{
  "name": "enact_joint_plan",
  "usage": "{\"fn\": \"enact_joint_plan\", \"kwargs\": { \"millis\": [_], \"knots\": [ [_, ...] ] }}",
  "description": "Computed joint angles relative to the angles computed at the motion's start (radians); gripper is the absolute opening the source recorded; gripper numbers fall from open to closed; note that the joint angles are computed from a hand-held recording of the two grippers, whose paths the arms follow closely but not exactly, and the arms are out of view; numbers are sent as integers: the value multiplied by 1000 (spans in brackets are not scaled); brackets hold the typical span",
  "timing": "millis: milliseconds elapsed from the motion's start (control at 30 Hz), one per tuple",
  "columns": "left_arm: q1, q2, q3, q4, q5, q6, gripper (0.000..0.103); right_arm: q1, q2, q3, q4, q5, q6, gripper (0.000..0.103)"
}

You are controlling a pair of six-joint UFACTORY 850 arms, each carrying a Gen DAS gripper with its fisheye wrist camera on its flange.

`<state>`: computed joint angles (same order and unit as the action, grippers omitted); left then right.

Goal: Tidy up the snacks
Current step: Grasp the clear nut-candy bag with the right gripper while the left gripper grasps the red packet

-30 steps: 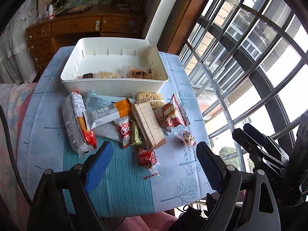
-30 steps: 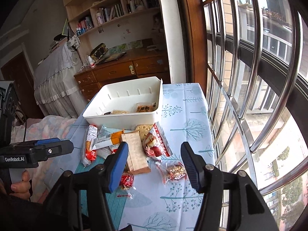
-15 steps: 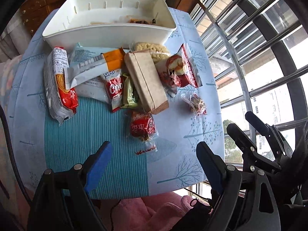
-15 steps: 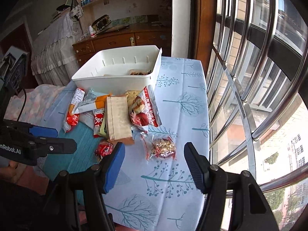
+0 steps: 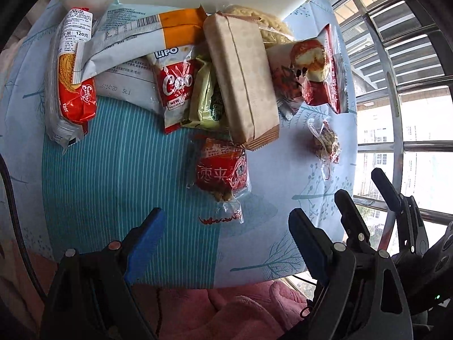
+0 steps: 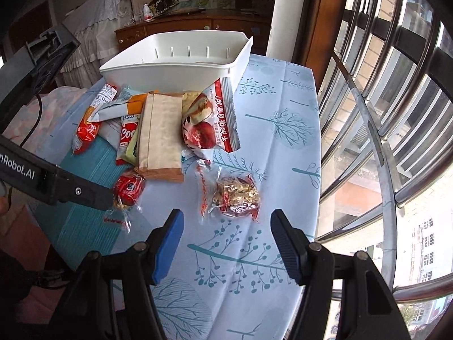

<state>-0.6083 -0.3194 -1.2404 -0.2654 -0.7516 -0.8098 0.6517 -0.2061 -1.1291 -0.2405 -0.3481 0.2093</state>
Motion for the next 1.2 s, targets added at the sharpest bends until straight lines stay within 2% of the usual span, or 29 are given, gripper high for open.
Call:
{"fn": "enact_joint_plan", "kwargs": {
  "millis": [100, 267, 467, 733, 833, 900, 1033, 1200],
  "knots": [
    [9, -27, -15, -25, -13, 22, 87, 16, -13, 12, -145, 36, 73, 64],
    [25, -78, -48, -46, -39, 44, 87, 33, -48, 5, -281, 60, 166, 64],
    [40, -131, -85, -82, -65, 72, 87, 47, -90, -11, -454, 38, 287, 64],
    [60, -197, -139, -132, -96, 113, 87, 28, -134, -41, -390, 33, 217, 64],
    [77, -203, -134, -146, -105, 124, 76, 19, -145, -54, -342, 40, 167, 63],
    [92, -220, -140, -164, -112, 137, 64, 15, -150, -61, -300, 40, 123, 56],
    [113, -227, -140, -178, -130, 147, 59, 4, -162, -78, -218, 32, 46, 45],
    [124, -244, -152, -184, -140, 160, 55, -18, -169, -97, -50, 29, -89, 43]
  ]
}}
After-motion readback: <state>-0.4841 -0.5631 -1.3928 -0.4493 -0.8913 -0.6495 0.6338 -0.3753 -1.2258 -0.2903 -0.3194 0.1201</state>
